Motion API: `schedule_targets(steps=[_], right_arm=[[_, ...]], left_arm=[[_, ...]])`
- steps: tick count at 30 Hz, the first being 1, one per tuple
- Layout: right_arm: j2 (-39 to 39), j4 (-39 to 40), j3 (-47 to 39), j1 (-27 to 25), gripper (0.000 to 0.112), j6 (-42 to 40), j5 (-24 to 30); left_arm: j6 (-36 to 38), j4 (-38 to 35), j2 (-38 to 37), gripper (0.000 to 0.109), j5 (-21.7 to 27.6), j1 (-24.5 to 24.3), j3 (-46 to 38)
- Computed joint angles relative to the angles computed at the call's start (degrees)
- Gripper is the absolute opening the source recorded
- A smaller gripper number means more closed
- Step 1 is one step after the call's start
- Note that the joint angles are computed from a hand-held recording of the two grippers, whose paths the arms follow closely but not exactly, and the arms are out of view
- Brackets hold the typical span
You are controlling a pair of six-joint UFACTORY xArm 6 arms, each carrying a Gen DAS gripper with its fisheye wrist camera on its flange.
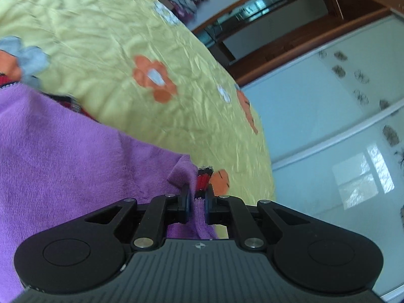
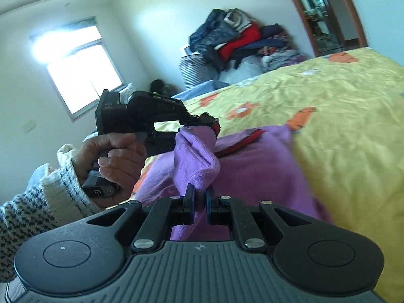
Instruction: Fold small clothes
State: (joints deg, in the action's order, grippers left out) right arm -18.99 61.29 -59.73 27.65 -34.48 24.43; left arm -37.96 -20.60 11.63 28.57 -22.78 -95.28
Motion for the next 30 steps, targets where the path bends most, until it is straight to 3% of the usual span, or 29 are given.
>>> schedule_targets(steps=[5,13,17,18,19,22,24,27,30], right_arm=[[-1.7,-0.2,2.4,-3.1,0.008,2.0,0.8],[-3.5,0.7,5.1,-5.2,0.007,2.4,1.0],[-3.1,-1.7,5.7,-6.0,0.007,5.0,0.6],[-2.4,-4.1,5.1,-6.7,0.008,6.6,2.8],[-1.7,-4.9,4.5,-7.5,0.009,8.4,4.6],[-2.2,-9.6,3.9,-8.7,0.013,11.0,7.2],[-3.4,-11.9,3.6,-9.7,0.014,10.9,8.5],[-3.4,-12.6,1.8,-11.2,0.014,7.6,8.7],[2.9,-1.6,-6.8,-14.0,0.014,-4.9,16.7]], left_arm=[[-2.5,4.8,6.8,0.011,5.5,-1.5,-9.4],[-4.6,10.6,11.7,0.011,10.3,-3.0,-17.2],[-6.0,16.4,16.3,0.015,16.5,-4.1,-25.0],[-5.7,16.3,17.2,0.024,17.2,-4.1,-26.2],[-4.9,15.0,17.3,0.039,16.6,-4.0,-26.2],[-5.8,13.9,13.6,0.071,10.9,-3.9,-21.8],[-7.2,17.1,8.6,0.077,6.9,-4.0,-16.7],[-9.3,21.9,-0.1,0.087,6.3,-3.9,-8.2],[-13.7,26.4,-8.7,0.089,6.9,-4.5,1.8]])
